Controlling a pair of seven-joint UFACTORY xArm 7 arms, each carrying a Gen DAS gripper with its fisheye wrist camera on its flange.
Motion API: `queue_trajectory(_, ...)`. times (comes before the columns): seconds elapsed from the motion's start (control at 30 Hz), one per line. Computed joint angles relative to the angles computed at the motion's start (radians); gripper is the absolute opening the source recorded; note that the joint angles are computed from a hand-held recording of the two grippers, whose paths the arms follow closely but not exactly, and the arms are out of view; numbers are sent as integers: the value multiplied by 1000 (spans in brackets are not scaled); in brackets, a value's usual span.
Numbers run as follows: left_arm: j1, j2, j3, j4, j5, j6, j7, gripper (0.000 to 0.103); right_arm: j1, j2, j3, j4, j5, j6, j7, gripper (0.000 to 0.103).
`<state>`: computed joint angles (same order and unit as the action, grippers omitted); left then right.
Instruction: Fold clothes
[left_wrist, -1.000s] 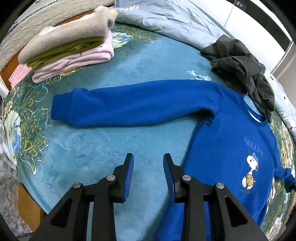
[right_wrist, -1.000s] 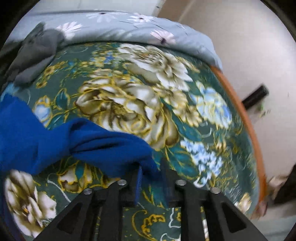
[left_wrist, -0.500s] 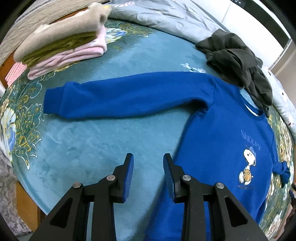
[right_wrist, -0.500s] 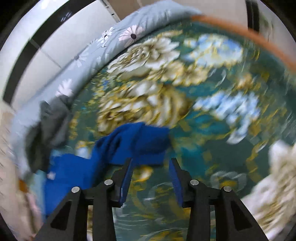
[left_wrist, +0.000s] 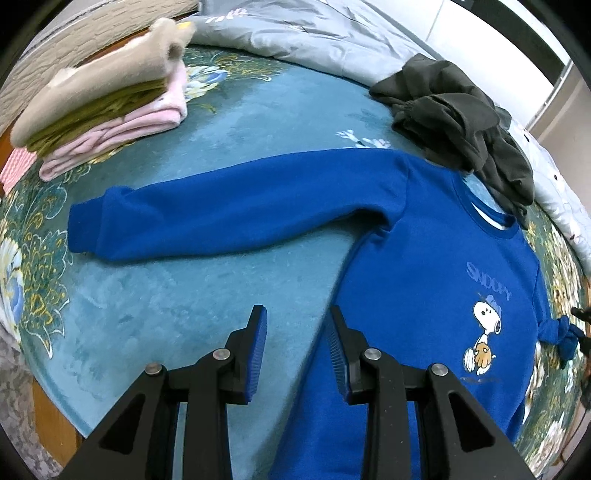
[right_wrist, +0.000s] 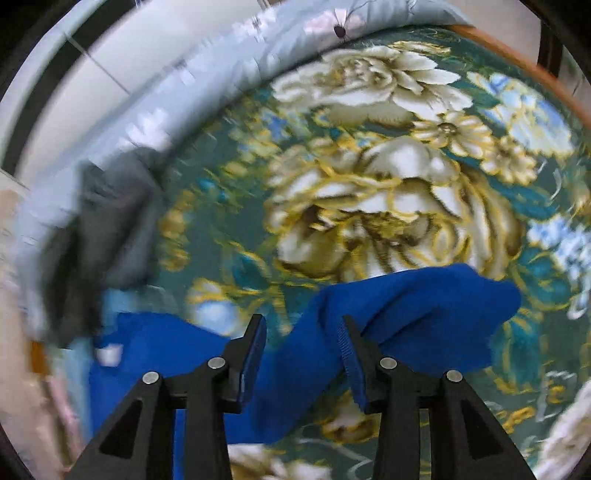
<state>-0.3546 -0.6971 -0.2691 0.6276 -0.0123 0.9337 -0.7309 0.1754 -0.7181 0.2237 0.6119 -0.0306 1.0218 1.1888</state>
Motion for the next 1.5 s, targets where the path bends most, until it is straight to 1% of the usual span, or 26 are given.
queue_trajectory(0.1, 1, -6, 9, -10, -6, -1, 0, 33, -9, 52, 9, 48, -14, 116, 5, 40)
queue_trajectory(0.17, 4, -16, 13, -21, -11, 0, -5, 33, -6, 52, 7, 55, -6, 154, 22, 26)
queue_trajectory(0.2, 5, -21, 16, -26, -13, 3, -5, 33, -4, 48, 4, 56, 0, 167, 32, 13)
queue_trajectory(0.23, 6, -27, 19, -32, -14, 8, -4, 33, -3, 44, 2, 57, 7, 180, 41, 7)
queue_trajectory(0.27, 7, -32, 22, -36, -16, 13, -2, 33, 0, 36, 0, 58, 12, 184, 47, 5)
queue_trajectory(0.3, 6, -38, 24, -40, -19, 17, 0, 33, 4, 18, -3, 55, 17, 171, 49, 4)
queue_trajectory(0.33, 6, -45, 27, -43, -21, 20, 2, 33, 8, -30, -3, 33, 16, 115, 53, 4)
queue_trajectory(0.37, 6, -52, 29, -46, -24, 23, 4, 33, 12, -91, -1, 2, 12, 34, 58, 4)
queue_trajectory(0.43, 7, -66, 30, -49, -26, 26, 9, 33, 5, -217, 31, -42, -32, -110, 59, 4)
queue_trajectory(0.5, 10, -81, 30, -51, -27, 25, 12, 33, -7, -334, 79, -68, -69, -198, 68, 4)
queue_trajectory(0.57, 12, -91, 31, -53, -30, 25, 14, 33, -7, -451, 122, -109, -62, -194, 112, 4)
queue_trajectory(0.67, 7, -96, 32, -59, -47, 24, 15, 33, 40, -589, 162, -213, 11, -76, 203, 4)
queue_trajectory(0.73, -2, -95, 35, -61, -60, 20, 24, 33, 93, -640, 164, -289, 83, 23, 269, 4)
queue_trajectory(0.77, -7, -93, 35, -61, -64, 20, 31, 33, 119, -665, 164, -327, 115, 49, 304, 4)
queue_trajectory(0.87, -9, -88, 31, -56, -62, 24, 45, 33, 175, -720, 189, -384, 146, 76, 377, 4)
queue_trajectory(0.97, -4, -85, 27, -51, -59, 25, 46, 33, 184, -692, 160, -368, 111, 89, 351, 5)
queue_trajectory(1.0, -3, -84, 26, -50, -57, 26, 46, 33, 176, -672, 150, -350, 94, 109, 334, 8)
queue_trajectory(1.1, 0, -84, 21, -56, -61, 24, 33, 33, 135, -623, 130, -279, 34, 194, 278, 8)
queue_trajectory(1.13, -2, -82, 18, -58, -62, 25, 29, 33, 120, -611, 123, -262, 18, 199, 258, 8)
queue_trajectory(1.17, -3, -79, 16, -60, -63, 27, 25, 33, 104, -583, 113, -246, 4, 181, 232, 9)
queue_trajectory(1.2, -6, -74, 13, -61, -64, 27, 21, 33, 87, -545, 101, -227, -10, 158, 202, 13)
queue_trajectory(1.27, -12, -61, 9, -57, -64, 24, 18, 33, 57, -468, 84, -188, -32, 107, 146, 28)
queue_trajectory(1.3, -16, -55, 8, -54, -65, 20, 18, 33, 47, -429, 82, -173, -35, 71, 126, 40)
queue_trajectory(1.33, -19, -49, 8, -50, -65, 16, 19, 34, 35, -373, 84, -153, -39, 27, 108, 43)
queue_trajectory(1.4, -25, -38, 7, -42, -65, 8, 21, 34, 23, -259, 90, -107, -46, -25, 73, 43)
queue_trajectory(1.5, -27, -25, 5, -29, -57, -4, 23, 33, 9, -72, 93, -23, -63, -20, 24, 43)
